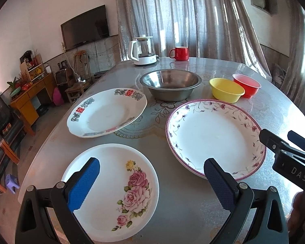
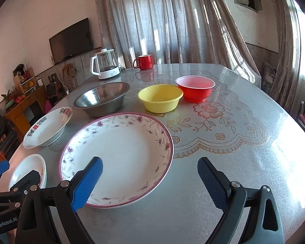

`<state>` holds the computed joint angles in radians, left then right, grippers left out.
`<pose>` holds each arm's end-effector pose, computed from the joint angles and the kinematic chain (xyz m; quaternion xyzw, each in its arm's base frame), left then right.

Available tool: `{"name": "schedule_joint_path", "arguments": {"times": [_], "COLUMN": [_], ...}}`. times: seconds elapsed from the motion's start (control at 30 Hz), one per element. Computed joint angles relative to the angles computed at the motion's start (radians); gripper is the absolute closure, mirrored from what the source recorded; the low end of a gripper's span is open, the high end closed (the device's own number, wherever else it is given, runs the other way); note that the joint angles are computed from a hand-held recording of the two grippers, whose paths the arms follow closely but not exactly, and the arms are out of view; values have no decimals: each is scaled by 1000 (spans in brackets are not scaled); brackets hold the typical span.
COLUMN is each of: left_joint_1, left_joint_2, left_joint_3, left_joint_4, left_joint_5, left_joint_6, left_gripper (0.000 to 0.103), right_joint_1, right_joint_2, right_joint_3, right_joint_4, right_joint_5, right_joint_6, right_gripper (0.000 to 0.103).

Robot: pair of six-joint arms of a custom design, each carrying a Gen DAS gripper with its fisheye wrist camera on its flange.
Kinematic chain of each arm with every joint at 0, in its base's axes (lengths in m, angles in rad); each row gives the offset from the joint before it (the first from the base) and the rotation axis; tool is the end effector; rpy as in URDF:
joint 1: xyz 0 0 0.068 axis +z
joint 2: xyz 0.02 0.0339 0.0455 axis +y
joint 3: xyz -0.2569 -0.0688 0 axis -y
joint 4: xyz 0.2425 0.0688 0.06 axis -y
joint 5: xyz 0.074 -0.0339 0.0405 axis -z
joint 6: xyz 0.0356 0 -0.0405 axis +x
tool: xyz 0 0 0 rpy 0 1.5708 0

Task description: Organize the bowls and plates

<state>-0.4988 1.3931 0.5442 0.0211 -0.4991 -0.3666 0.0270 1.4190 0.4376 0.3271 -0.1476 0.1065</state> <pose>0.2286 -0.1051 0.1465 -0.0298 0.9069 0.0614 0.4158 0.2522 0.0120 0.1327 0.0030 0.8950 0.0954 0.4358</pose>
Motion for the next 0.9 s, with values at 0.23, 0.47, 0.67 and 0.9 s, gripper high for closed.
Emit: {"name": "schedule_joint_path", "arguments": {"times": [0.23,0.47,0.67,0.9], "left_joint_1": [21,63,184,232], "left_joint_2": [58,116,168,282], "left_joint_3": [54,108,196,334], "left_joint_4": [-14,-13,-53,-113], "left_joint_5": [58,172,375,483], "left_joint_6": [13,55,67,131], "left_gripper": [0,0,0,16], "right_joint_1": [-87,-160,-191,-203], "right_joint_2": [45,117,192,271], "right_joint_3": [41,94,144,203], "right_joint_4": [-18,-47,-81,-116], "right_joint_5": [-61,-124,-179,-221], "right_joint_6": [2,7,9,-4], "right_gripper": [10,15,23,50]}}
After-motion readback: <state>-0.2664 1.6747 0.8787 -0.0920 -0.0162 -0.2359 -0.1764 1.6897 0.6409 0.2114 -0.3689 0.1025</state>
